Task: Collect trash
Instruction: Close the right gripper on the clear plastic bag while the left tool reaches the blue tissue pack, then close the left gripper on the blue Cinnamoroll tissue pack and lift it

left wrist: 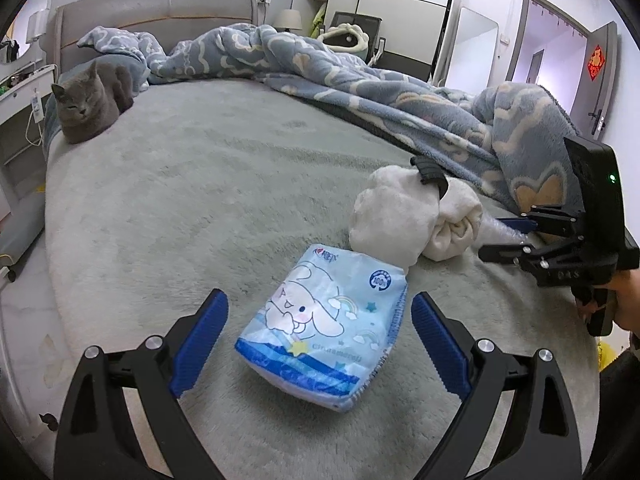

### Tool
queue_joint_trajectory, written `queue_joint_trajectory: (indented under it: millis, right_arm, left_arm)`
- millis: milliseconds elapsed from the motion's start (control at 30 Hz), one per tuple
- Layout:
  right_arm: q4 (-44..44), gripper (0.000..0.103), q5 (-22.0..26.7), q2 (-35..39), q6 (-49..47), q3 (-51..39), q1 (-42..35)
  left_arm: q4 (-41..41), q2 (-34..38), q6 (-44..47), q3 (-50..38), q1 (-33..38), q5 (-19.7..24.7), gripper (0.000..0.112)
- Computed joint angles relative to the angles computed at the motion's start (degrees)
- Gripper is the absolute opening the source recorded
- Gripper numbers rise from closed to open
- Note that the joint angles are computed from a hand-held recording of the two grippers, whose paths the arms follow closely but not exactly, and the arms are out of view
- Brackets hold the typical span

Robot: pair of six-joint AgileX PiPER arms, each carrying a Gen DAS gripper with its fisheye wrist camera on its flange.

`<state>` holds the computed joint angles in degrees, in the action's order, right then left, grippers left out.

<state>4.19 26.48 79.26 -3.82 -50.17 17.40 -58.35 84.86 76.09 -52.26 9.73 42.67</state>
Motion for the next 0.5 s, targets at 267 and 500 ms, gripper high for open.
queue_joint_trajectory:
  millis: [267, 500]
  right_arm:
    - [10.9, 0.032, 0.7, 2.2, -10.6, -1.4, -5.0]
    - [11.0, 0.032, 0.5, 2.1, -10.7, -2.1, -5.4]
  left_arm:
    - [0.6, 3.1, -0.7, -2.0, -1.1, 0.3, 0.088]
    - [0.8, 3.7, -0.7, -2.9, -0.8, 2.0, 0.073]
